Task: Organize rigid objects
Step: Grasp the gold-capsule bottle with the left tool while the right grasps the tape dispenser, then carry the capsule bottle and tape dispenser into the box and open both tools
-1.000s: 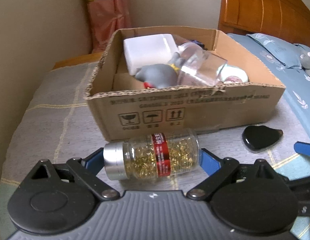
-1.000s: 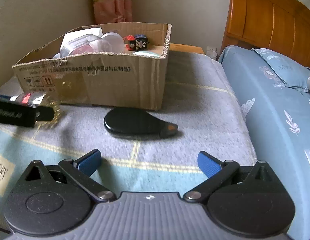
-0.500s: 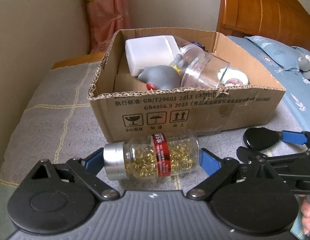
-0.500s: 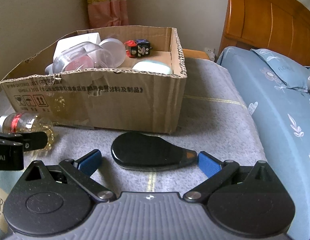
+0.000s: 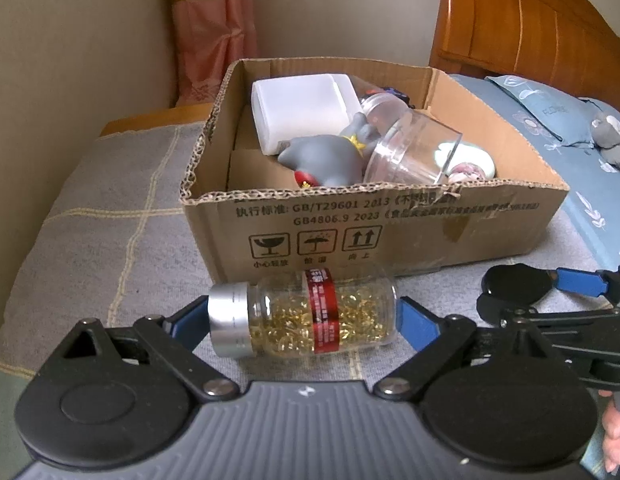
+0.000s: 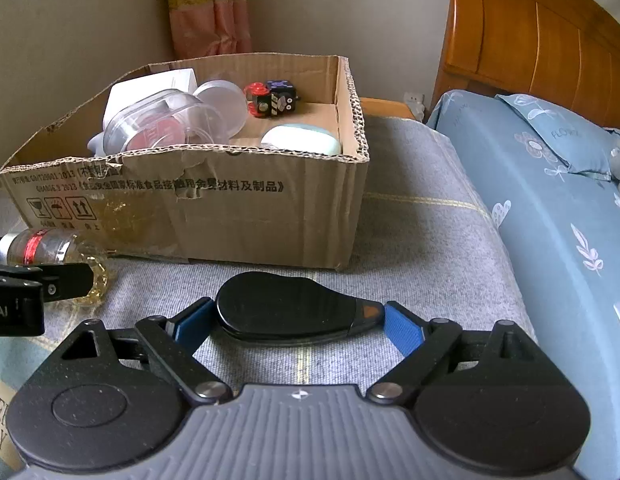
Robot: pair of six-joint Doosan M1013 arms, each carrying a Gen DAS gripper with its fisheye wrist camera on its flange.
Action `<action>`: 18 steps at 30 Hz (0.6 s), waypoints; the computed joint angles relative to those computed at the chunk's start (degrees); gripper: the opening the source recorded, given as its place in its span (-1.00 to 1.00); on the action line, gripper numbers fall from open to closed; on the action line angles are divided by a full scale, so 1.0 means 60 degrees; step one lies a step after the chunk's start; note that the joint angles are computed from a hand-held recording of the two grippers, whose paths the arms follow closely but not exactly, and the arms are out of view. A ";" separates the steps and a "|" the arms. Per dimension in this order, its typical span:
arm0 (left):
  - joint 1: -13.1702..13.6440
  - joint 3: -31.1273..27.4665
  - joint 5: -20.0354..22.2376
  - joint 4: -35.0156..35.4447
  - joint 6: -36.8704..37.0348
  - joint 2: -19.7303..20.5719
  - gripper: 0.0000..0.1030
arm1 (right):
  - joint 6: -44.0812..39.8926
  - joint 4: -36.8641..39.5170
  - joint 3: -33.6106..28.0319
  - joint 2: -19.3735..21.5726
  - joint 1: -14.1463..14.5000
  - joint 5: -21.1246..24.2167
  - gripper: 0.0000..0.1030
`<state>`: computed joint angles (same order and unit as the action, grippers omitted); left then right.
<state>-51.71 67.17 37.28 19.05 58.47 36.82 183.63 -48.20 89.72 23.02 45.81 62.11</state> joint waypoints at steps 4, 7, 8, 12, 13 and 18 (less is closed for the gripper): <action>0.0052 0.0002 -0.0018 -0.0369 0.0348 -0.0019 0.85 | -0.0046 0.0070 0.0007 -0.0033 -0.0003 -0.0050 0.80; 0.0113 0.0007 0.0017 -0.0862 0.0895 -0.0049 0.85 | -0.0132 0.0118 0.0090 -0.0138 0.0018 -0.0182 0.80; 0.0133 0.0017 0.0033 -0.1036 0.1139 -0.0066 0.85 | -0.0188 0.0137 0.0104 -0.0164 0.0029 -0.0197 0.80; 0.0154 0.0091 0.0156 -0.1279 0.1854 -0.0157 0.85 | -0.0422 0.0178 0.0238 -0.0327 0.0082 -0.0377 0.80; 0.0165 0.0109 0.0196 -0.1362 0.2068 -0.0185 0.84 | -0.0496 0.0159 0.0278 -0.0371 0.0097 -0.0440 0.80; 0.0299 0.0130 0.0501 -0.2372 0.3447 -0.0343 0.84 | -0.0947 0.0180 0.0405 -0.0592 0.0175 -0.0526 0.80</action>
